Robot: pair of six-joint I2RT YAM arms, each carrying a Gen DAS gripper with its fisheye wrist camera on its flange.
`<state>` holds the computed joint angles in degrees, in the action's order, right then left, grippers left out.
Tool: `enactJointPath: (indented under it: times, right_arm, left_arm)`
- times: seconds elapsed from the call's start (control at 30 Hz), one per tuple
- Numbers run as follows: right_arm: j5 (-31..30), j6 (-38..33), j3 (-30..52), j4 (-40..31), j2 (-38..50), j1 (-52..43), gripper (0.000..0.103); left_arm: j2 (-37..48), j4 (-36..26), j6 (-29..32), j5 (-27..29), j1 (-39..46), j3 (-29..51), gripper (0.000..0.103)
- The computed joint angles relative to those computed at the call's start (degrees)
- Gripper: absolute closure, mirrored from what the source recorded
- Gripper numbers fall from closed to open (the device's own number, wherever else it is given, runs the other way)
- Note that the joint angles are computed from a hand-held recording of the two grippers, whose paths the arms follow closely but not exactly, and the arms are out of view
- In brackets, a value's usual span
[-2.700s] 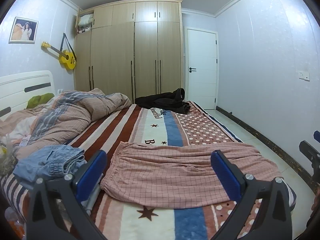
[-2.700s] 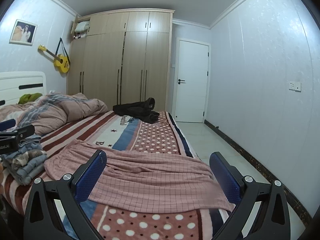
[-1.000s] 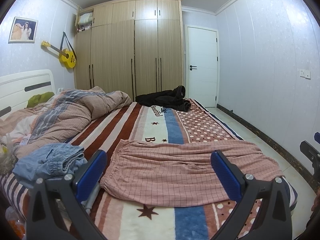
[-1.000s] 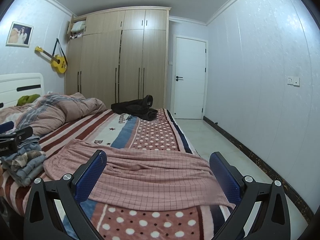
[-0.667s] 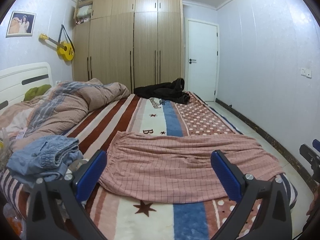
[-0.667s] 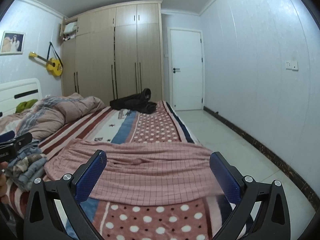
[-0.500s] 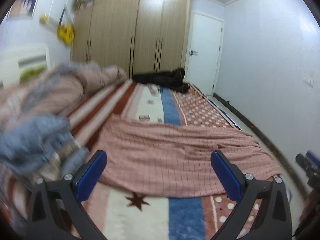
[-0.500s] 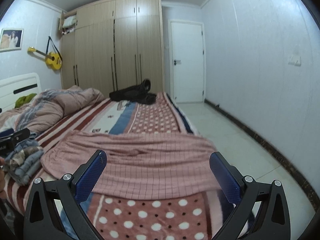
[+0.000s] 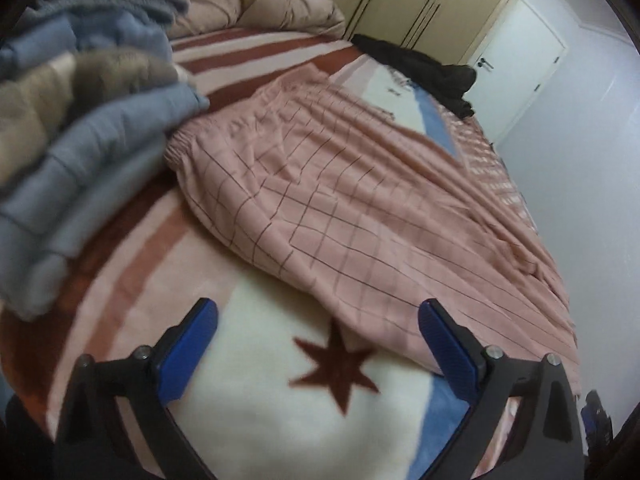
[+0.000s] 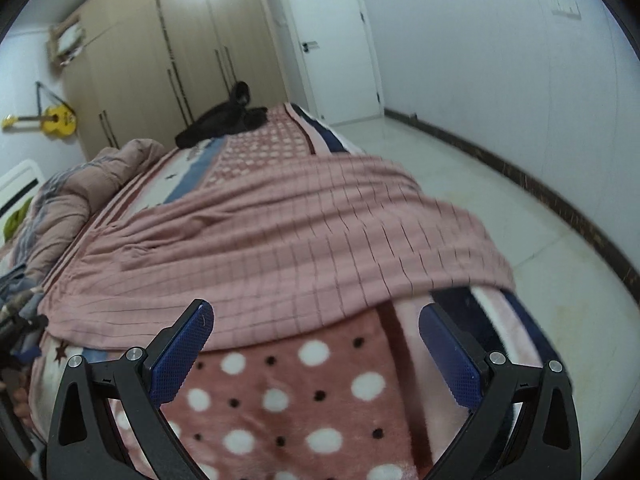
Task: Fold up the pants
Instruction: 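Grasp the waistband with the left tool while the right tool grasps a leg hem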
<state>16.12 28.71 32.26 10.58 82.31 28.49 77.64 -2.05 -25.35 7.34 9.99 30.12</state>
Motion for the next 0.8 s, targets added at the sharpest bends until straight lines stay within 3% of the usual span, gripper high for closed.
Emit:
enactJointPath:
  times: [0.17,0.27,0.37,0.43,0.53,0.8]
  right_arm:
    - [-3.93,1.26,0.50,2.22,4.30,-2.93,0.002]
    - [-4.86,1.54,1.47,2.91,5.95,-4.01,0.002]
    - [-5.23,2.39,2.09,2.54,5.97,-4.92,0.012]
    - [-5.57,3.01,2.49,2.09,5.99,-5.88,0.019]
    - [-7.65,4.11,2.40,2.71,5.92,-7.53,0.023]
    - [-6.24,7.87,6.65,1.38,9.95,-10.64,0.039]
  left_arm:
    - [6.56,3.75,-0.62,-2.36,-1.41,3.65,0.007]
    - [10.34,4.80,-1.09,-2.27,-1.49,6.78,0.019]
    - [13.41,5.01,-1.58,-2.33,-1.10,10.08,0.039]
    - [14.90,4.54,-1.78,-1.70,-0.33,12.28,0.068]
    - [14.11,5.05,-1.50,0.40,1.27,12.14,0.086]
    - [7.50,5.51,-0.11,1.92,3.47,8.84,0.093]
